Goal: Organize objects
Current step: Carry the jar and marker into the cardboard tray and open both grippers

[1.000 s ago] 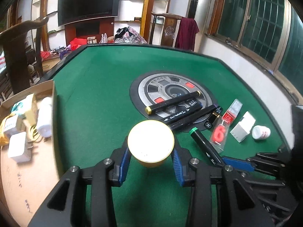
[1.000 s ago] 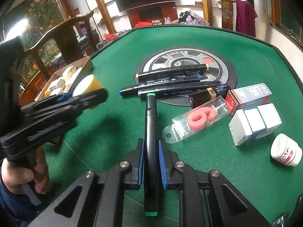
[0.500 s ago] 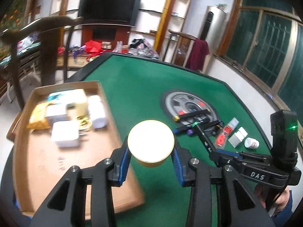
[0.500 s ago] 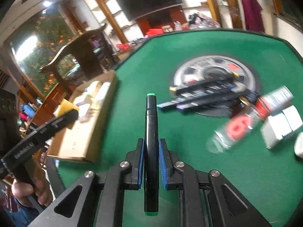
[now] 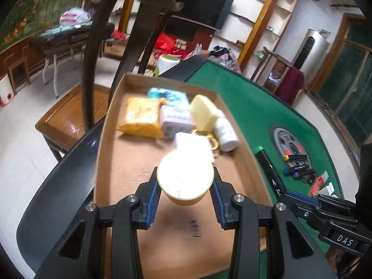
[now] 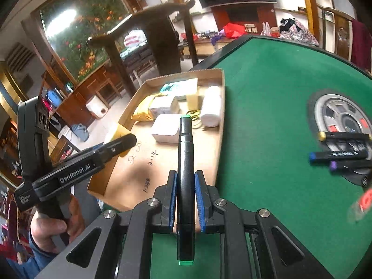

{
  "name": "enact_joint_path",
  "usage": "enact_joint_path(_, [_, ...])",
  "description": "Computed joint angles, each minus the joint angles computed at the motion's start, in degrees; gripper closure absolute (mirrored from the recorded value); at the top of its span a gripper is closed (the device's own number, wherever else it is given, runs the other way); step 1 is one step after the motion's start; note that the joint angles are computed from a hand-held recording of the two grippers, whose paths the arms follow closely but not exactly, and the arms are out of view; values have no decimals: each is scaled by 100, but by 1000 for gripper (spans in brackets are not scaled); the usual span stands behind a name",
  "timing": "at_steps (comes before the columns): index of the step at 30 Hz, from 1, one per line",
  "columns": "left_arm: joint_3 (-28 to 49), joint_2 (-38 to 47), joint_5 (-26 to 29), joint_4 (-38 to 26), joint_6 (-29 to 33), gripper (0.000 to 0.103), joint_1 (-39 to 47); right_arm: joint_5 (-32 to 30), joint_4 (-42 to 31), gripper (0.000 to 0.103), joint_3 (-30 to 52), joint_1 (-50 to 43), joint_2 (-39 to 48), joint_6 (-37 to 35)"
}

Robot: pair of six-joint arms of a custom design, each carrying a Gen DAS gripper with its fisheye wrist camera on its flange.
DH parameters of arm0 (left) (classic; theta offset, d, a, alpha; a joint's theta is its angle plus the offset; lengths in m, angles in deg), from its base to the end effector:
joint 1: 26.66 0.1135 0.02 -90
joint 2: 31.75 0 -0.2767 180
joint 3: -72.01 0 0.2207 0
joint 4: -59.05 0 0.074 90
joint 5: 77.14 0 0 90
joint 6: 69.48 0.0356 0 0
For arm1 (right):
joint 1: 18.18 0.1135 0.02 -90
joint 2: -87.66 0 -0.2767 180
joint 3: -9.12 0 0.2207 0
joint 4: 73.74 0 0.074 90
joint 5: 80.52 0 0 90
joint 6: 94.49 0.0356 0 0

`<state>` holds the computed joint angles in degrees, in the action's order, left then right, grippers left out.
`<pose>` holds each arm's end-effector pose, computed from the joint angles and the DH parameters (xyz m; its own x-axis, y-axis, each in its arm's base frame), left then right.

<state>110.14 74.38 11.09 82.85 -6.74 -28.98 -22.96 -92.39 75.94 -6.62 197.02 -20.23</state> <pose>0.2579 -0.0093 0.0983 -0.6276 -0.4328 -0.6472 -0.3028 0.9015 -0.3092 0.3141 0.0837 0.1342 -0.7117 -0.3793 -0.5913 -0.6394 0.6983 0.3217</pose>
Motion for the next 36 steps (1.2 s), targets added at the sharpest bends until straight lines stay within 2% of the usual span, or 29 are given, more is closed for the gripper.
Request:
enact_joint_path(4, [145,215,187,-125,95,64,188,296,-219,86,593,257,602,326])
enact_joint_path(10, [430,366,336,-422,221,64,386,666,-283,86,833,451,863,560])
enact_joint_path(16, [743,548,485,-803,289,64,370,700,-337,86,1003,503,1027,676])
enact_joint_path(27, [927,788,489,-849,203,64,-49,903,-25,86,925,555,1005,940])
enact_joint_path(29, [1027,826,350,-926,174,65,-193,933,7,86,902,561,991,1024])
enact_joint_path(36, [1085,866,537,-921,151,65,-122,755,-269,85,1013,507,1032,948])
